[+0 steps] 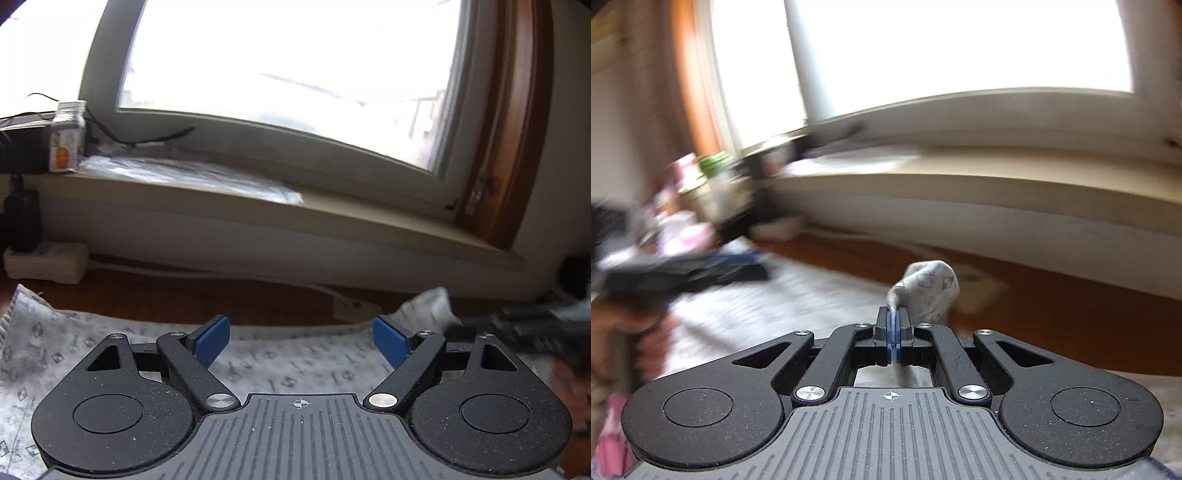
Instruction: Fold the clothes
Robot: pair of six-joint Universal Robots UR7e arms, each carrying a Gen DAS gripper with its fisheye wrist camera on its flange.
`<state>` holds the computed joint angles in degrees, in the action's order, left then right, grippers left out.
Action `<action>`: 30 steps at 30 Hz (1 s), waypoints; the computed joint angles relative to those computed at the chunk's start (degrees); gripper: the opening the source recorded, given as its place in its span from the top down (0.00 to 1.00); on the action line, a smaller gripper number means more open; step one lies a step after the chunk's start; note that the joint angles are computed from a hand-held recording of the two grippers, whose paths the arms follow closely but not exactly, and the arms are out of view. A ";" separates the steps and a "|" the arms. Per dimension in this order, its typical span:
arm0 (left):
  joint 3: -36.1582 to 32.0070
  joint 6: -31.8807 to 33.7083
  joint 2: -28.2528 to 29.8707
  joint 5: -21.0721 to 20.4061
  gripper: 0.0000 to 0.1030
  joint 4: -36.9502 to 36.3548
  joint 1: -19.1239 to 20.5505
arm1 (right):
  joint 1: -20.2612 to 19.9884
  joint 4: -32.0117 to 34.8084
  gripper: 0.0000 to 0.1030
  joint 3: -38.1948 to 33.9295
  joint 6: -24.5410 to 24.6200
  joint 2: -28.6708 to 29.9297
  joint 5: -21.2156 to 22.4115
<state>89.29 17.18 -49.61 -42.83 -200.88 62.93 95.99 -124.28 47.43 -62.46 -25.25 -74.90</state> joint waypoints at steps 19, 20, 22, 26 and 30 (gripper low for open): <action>-4.19 -1.76 2.94 -1.24 0.04 4.23 3.02 | -1.19 7.49 0.76 -19.20 0.30 9.08 -10.32; -4.09 -2.41 2.81 -1.31 0.04 4.86 3.13 | -1.11 8.17 0.76 -20.29 -0.34 9.92 -10.81; -3.93 -3.57 2.58 -1.33 0.04 5.32 3.32 | -0.99 9.69 0.76 -22.27 -2.14 11.39 -11.09; -3.28 -4.77 2.12 -1.87 0.04 4.51 3.51 | -0.81 12.46 0.75 -23.20 -6.40 12.13 -8.81; -2.60 -6.52 1.56 -2.35 0.04 4.14 3.65 | 0.22 12.63 0.75 -22.93 -9.73 12.77 -10.41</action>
